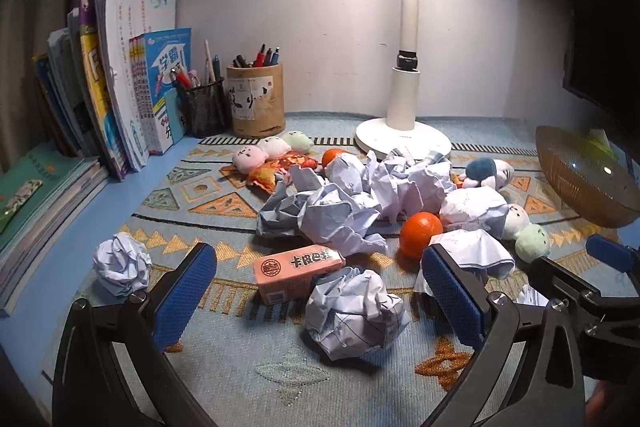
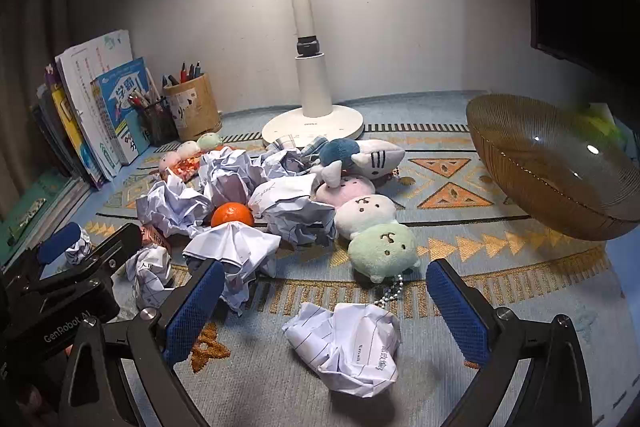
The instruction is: Organize objects
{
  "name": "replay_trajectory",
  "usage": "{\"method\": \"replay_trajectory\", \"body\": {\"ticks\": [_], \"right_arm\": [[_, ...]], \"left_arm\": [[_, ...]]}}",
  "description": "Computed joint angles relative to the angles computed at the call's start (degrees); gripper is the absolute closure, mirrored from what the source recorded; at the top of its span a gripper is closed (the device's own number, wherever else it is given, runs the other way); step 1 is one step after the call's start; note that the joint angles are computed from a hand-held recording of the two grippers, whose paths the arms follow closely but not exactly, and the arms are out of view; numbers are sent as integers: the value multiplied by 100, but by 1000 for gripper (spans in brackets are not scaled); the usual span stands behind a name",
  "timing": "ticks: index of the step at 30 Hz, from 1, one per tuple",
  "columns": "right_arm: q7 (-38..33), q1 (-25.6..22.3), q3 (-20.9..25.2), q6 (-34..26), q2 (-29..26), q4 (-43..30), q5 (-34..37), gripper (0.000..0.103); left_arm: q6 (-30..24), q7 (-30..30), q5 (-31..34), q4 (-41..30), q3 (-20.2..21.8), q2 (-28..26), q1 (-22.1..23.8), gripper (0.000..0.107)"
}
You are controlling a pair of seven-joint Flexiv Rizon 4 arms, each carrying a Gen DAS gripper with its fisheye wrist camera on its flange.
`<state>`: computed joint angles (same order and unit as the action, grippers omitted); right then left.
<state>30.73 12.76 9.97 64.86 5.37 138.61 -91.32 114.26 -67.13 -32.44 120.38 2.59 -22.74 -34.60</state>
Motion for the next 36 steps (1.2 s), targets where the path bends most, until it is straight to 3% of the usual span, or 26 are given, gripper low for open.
{"method": "replay_trajectory", "body": {"ticks": [2,5,8,21,32,36], "right_arm": [[-215,80,99,-200,3,8,235,1],[-258,84,76,-174,20,55,336,1],[-197,9,12,-44,53,107,399,1],[-559,283,230,-759,-27,16,799,1],[-415,256,176,-640,-7,51,712,1],[-427,249,165,-605,-14,48,704,1]], "left_arm": [[45,189,-52,-15,130,-27,-181,4],[-96,62,179,30,-126,58,149,4],[-258,-61,149,-1,-62,66,144,4],[-667,-144,-41,-217,799,-54,-640,4],[-919,-481,320,-294,1043,-52,-714,4],[-1113,-650,432,-405,1412,-123,-990,4]]}}
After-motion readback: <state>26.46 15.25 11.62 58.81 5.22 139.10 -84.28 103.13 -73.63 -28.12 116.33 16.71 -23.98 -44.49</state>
